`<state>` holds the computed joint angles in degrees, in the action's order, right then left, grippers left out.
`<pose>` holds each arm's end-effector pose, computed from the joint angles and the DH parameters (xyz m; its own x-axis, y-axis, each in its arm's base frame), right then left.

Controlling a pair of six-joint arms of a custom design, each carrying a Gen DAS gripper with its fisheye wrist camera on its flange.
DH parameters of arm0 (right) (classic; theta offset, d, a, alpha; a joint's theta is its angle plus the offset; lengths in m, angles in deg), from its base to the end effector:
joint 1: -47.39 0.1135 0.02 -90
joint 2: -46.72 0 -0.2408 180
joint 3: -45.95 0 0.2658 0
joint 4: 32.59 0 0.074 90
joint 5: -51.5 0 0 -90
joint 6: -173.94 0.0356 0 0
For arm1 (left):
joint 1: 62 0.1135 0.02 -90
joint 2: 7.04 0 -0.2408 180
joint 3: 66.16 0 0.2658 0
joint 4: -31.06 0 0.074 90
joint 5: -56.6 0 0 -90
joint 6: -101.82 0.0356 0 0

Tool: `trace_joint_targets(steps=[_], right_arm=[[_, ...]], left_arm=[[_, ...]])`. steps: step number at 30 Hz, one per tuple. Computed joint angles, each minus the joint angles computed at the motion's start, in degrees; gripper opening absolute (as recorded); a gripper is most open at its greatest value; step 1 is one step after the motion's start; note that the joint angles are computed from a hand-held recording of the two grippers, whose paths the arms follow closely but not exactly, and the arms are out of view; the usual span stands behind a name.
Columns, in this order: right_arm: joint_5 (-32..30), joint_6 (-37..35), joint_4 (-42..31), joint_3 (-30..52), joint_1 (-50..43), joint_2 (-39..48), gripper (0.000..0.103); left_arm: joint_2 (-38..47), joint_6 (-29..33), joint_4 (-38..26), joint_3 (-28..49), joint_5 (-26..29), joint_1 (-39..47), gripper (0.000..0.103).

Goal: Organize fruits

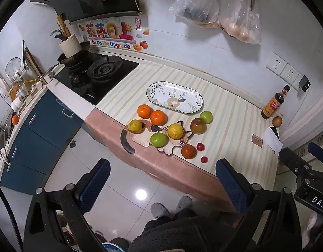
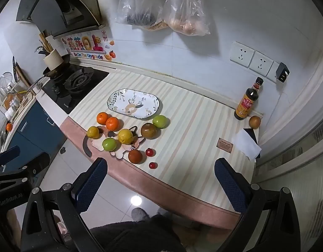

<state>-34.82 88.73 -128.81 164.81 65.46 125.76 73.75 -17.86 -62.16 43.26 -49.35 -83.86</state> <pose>0.2279 0.0720 0.4289 -0.8121 -0.1773 -0.5559 -0.2087 0.9780 -0.0071 0.2461 -0.0882 0.3808 -0.8514 -0.1714 -0.4957 -0.1991 0.9800 0.0032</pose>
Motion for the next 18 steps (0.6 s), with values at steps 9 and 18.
trace_joint_targets(steps=[9,18], right_arm=[[0.76,0.49,0.24,-0.14,-0.22,-0.21,0.103],[0.02,0.73,0.30,-0.24,-0.65,-0.83,0.103]], left_arm=[[1.05,0.38,-0.77,2.21,1.64,0.64,0.103],[2.17,-0.82,-1.57,4.09,0.59,-0.74,0.103]])
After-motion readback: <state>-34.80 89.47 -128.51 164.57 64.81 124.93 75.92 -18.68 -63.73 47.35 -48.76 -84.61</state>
